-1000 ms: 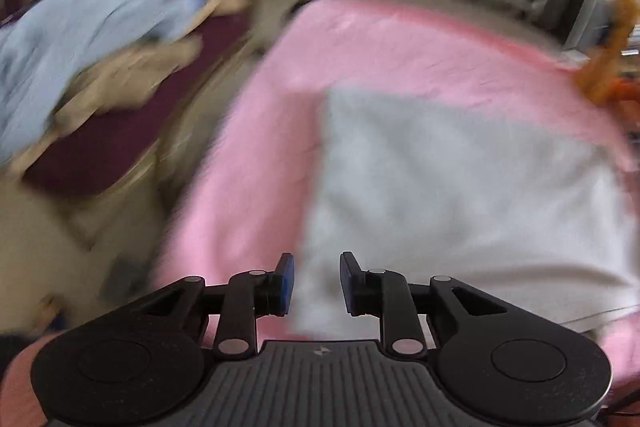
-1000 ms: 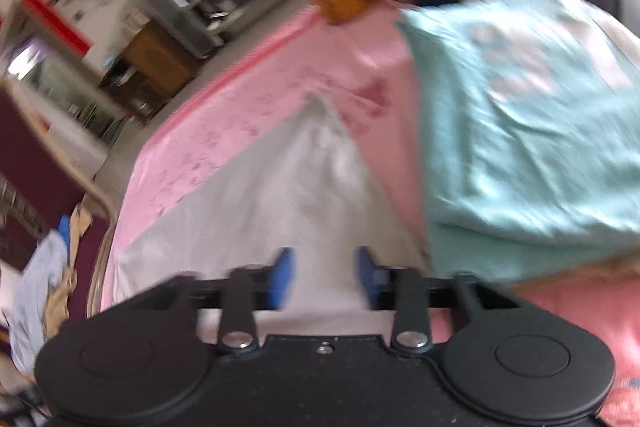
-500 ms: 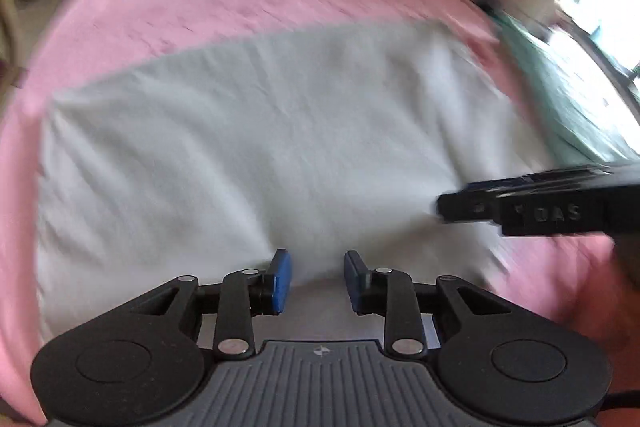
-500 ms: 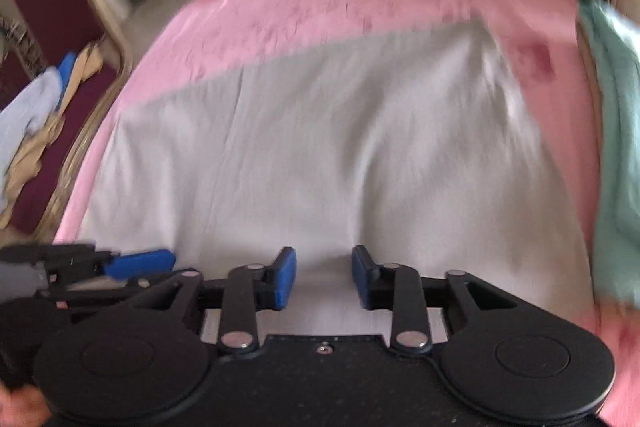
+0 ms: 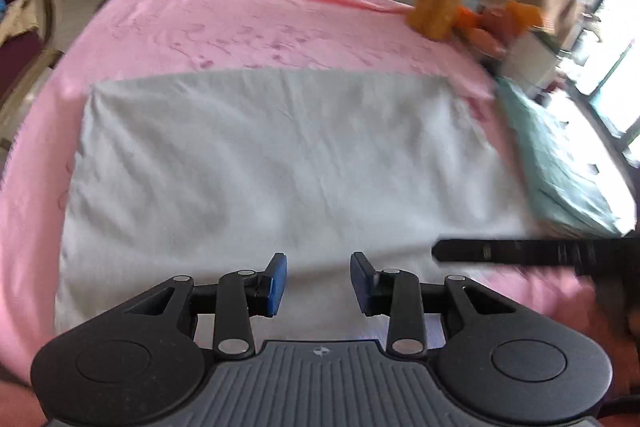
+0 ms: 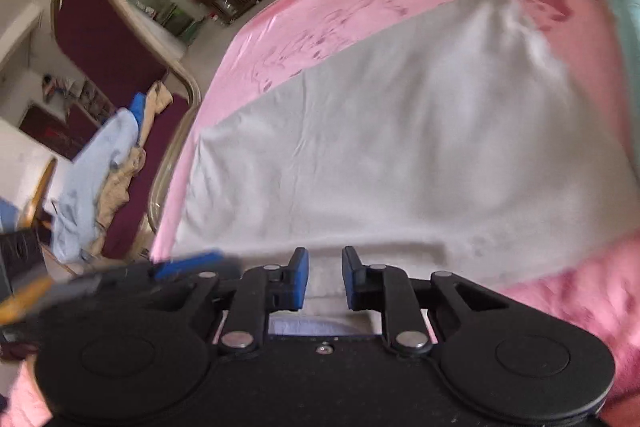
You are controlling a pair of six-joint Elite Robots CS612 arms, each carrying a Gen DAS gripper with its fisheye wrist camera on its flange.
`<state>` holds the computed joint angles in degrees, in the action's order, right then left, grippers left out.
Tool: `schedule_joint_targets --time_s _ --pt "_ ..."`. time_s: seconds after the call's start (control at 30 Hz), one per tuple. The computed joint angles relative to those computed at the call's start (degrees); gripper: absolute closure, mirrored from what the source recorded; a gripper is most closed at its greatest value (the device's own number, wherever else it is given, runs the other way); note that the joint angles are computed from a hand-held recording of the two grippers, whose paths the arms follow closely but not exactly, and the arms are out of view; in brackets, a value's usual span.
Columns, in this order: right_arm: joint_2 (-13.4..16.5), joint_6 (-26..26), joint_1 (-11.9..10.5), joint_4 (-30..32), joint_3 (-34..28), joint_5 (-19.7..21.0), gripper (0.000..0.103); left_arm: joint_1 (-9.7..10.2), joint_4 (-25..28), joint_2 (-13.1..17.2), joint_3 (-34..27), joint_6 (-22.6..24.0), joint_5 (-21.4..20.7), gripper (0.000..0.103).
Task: Fold clothes
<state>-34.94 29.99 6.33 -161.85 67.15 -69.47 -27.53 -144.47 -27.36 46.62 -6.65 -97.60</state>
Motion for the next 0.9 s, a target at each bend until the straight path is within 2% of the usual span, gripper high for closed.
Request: schedule_joint_targets --time_s 0.07,0.1,0.2,0.23,0.3,0.37,0.47,0.57,0.67,0.77,0.9 --pt "1.0 -1.5 0.6 4.1 -2.5 -3.1 0.083 -0.46 3.4 1.3 -2.1 0.6 2.2 0.072" --pt "1.4 -1.2 0.7 5.3 -3.2 -3.3 0.084 -0.63 3.4 1.2 -1.8 1.0 3.2 0.069" --pt "1.5 -1.2 0.7 4.4 -3.1 -3.5 0.082 -0.75 2.4 -0.4 0.9 2.0 3.9 0.069" --pt "1.0 -1.9 0.6 2.7 -2.1 -3.3 0.08 -0.6 2.0 -1.0 1.7 1.8 3.3 0.069" --pt "0.3 -4.4 0.2 0.4 -0.3 -0.4 0.073 -0.2 2.1 -2.2 3.2 0.8 2.3 0.069" --pt "-0.1 -8.4 0.3 0.1 0.4 0.8 0.072 0.17 3.2 -2.7 3.7 -0.9 2.0 0.069" --pt "-0.4 -16.8 1.5 0.7 0.3 -1.9 0.071 0.91 4.7 -3.2 4.0 -4.0 1.5 0.069" --pt "-0.5 -26.0 2.9 1.2 0.0 -4.8 0.071 1.39 4.2 -3.9 5.0 -4.5 2.0 0.068" --pt "-0.6 -35.4 4.5 2.3 0.2 -10.4 0.071 1.58 2.7 -4.3 6.2 -4.6 2.1 0.067" --pt "-0.9 -40.8 5.5 1.6 1.1 -14.7 0.071 1.84 3.0 -3.6 5.3 -5.3 0.5 0.066" --pt "-0.4 -42.0 6.0 -0.1 0.7 -17.0 0.072 1.93 3.1 -3.2 4.9 -5.6 0.0 0.066"
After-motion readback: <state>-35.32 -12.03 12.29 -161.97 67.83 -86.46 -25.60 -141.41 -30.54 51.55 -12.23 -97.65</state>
